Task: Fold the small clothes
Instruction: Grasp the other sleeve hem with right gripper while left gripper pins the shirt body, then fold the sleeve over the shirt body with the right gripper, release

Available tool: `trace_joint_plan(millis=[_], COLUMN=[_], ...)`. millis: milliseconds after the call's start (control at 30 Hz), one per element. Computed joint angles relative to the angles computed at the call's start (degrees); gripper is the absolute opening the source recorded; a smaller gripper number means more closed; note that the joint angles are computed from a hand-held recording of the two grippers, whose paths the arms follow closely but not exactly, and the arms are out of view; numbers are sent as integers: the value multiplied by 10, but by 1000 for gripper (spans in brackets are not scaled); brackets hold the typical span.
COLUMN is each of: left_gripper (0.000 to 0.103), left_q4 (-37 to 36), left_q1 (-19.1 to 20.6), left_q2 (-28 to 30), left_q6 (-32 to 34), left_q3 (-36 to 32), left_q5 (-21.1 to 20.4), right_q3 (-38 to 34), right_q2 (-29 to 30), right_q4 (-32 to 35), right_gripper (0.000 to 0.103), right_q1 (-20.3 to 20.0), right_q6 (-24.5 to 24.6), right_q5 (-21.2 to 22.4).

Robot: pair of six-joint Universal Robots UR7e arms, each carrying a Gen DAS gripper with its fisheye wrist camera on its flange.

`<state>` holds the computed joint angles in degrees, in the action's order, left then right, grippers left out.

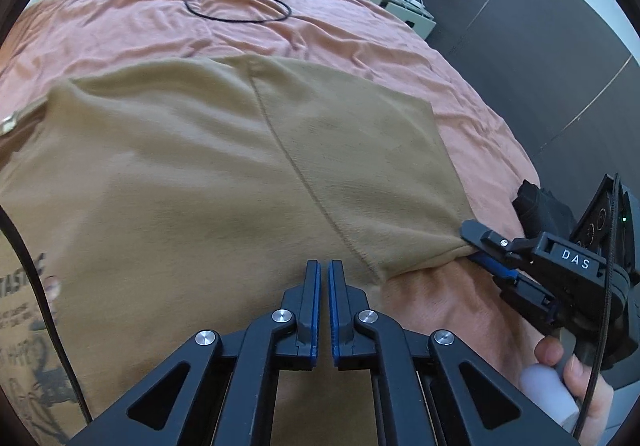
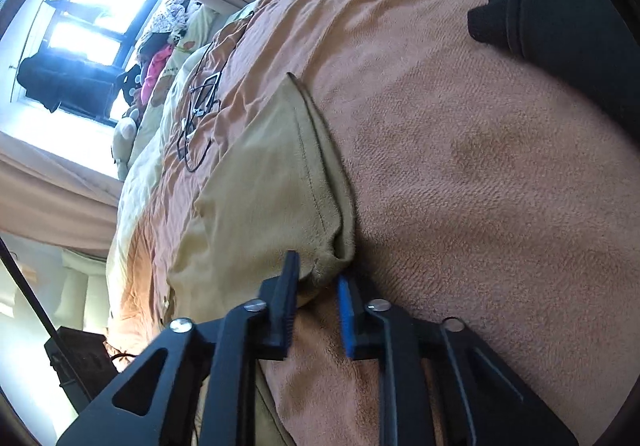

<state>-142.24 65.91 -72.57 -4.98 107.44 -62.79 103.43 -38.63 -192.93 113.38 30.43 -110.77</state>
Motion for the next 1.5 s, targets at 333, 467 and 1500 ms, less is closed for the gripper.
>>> trace_joint_plan(millis=[333, 467, 1500], left_gripper=[2, 2, 0], left_q4=[20, 22, 108], left_q1=[-2, 0, 4], left_q2=[2, 3, -103], left_q6=[-28, -31, -90], left_q3=[-2, 1, -17], left_q5=[-27, -22, 19], right_q3=[-12, -17, -92], right_q2=[9, 16, 45], right_q4=[-48, -57, 107], right_gripper=[2, 1, 3], right_q1=[21, 27, 9], right_q6=[-63, -80, -85], right_q5=[23, 46, 140])
